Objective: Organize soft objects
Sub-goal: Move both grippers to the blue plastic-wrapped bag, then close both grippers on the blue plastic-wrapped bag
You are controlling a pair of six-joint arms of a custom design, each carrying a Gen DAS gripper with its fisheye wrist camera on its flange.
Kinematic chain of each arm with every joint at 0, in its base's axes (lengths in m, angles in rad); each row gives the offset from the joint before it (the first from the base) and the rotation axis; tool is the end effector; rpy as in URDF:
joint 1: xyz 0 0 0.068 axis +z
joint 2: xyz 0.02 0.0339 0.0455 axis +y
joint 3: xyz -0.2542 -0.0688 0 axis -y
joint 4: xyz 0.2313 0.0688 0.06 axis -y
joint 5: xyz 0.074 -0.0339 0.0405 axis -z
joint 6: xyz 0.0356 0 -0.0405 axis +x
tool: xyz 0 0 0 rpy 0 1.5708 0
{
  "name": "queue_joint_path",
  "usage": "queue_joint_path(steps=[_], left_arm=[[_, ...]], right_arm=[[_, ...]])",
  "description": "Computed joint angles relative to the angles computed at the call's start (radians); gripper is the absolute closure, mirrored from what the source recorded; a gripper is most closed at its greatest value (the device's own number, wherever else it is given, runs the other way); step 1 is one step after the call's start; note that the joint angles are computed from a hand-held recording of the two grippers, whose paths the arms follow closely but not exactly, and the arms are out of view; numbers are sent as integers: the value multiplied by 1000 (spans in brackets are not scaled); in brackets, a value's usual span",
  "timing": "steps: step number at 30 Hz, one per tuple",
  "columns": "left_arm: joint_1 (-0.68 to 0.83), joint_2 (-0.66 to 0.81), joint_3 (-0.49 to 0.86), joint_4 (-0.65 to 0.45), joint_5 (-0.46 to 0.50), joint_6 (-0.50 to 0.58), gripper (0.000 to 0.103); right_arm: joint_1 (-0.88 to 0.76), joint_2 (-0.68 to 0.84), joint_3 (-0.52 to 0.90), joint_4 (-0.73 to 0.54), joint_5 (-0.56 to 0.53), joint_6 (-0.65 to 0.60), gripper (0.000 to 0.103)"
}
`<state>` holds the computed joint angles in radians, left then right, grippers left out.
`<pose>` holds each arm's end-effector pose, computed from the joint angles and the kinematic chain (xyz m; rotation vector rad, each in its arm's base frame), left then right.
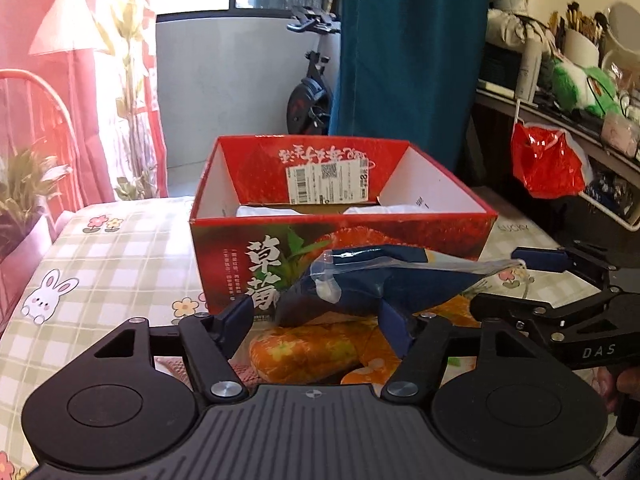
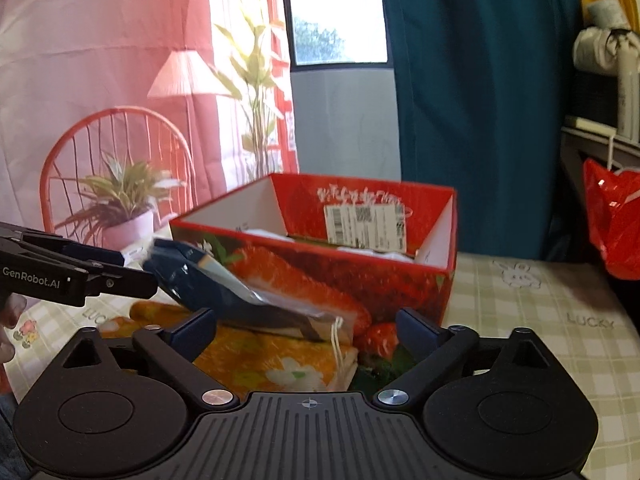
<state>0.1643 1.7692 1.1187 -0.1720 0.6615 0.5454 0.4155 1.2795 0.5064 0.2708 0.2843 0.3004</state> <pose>0.3587 0.0373 0.1956 0.7071 2.1015 -0.4077 0.2321 0.0915 0.1863 0.0553 2.0538 0.1499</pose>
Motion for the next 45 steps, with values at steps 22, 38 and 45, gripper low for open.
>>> queue_joint_path(steps=[22,38,45], left_arm=[[-70,269,326,-150,-24,65,51],[-98,307,511,-300,-80,88,51],[-93,318,600,-360,-58,86,51]], right_arm=[[-184,263,223,-10,-276,-85,51],[-208,186,241,-71,-265,-204,53],[-202,207,301,-124,-290,-260,66]])
